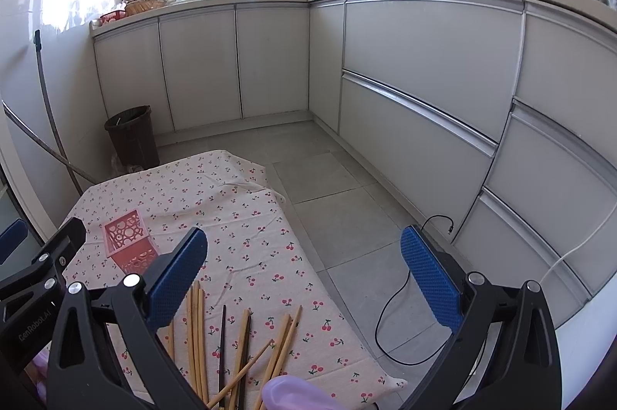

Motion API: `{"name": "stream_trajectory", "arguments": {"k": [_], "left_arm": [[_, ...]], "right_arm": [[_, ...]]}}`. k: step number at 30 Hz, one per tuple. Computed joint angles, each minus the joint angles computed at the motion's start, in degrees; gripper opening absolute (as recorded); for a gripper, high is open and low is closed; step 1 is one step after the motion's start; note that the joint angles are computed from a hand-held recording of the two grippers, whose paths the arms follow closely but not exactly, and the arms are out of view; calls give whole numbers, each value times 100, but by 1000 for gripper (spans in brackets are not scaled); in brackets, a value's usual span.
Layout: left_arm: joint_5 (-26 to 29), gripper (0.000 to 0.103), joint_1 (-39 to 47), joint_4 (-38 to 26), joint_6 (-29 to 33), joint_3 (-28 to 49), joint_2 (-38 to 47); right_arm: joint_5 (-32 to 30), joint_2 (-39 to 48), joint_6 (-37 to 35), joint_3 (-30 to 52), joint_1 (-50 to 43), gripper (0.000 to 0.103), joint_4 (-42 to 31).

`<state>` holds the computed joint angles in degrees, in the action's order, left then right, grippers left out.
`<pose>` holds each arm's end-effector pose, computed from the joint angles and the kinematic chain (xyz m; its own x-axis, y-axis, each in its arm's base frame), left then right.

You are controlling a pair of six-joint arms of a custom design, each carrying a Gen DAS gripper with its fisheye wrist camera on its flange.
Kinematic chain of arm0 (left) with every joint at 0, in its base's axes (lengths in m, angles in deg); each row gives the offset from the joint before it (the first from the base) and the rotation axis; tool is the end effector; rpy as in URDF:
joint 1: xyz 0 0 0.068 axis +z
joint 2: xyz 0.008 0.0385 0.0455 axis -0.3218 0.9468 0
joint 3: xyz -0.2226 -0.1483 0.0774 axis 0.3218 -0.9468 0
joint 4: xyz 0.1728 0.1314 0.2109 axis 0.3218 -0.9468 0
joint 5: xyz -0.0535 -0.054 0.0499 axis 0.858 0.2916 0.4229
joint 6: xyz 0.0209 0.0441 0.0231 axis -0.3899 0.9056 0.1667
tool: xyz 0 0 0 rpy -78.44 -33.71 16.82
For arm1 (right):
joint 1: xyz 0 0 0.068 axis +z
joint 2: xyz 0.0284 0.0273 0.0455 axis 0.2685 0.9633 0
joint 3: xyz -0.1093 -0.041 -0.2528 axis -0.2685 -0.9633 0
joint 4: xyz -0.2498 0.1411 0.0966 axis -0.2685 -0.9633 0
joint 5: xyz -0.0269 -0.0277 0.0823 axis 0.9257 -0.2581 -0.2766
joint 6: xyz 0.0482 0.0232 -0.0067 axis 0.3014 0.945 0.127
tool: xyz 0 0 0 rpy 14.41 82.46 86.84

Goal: Organize utensils

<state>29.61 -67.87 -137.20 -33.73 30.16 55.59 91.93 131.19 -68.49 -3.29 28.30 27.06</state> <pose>0.2037 -0.1935 0.4009 -0.4581 -0.1384 -0.8780 -0.2162 0.9755 -0.0409 0.2422 0.0487 0.4218 -0.5441 0.0038 -0.8390 -0.0145 0.9998 0.0140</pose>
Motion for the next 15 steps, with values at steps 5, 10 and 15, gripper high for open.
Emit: {"name": "stream_trajectory", "arguments": {"k": [5, 10, 15], "left_arm": [[2, 96, -1, -8, -1, 2, 2], [14, 96, 7, -8, 3, -4, -3], [30, 96, 23, -5, 7, -21, -14]], "right_arm": [[32, 14, 29, 8, 31, 98, -16], [16, 24, 7, 8, 22, 98, -8], [-16, 31, 18, 7, -7, 98, -12]]}}
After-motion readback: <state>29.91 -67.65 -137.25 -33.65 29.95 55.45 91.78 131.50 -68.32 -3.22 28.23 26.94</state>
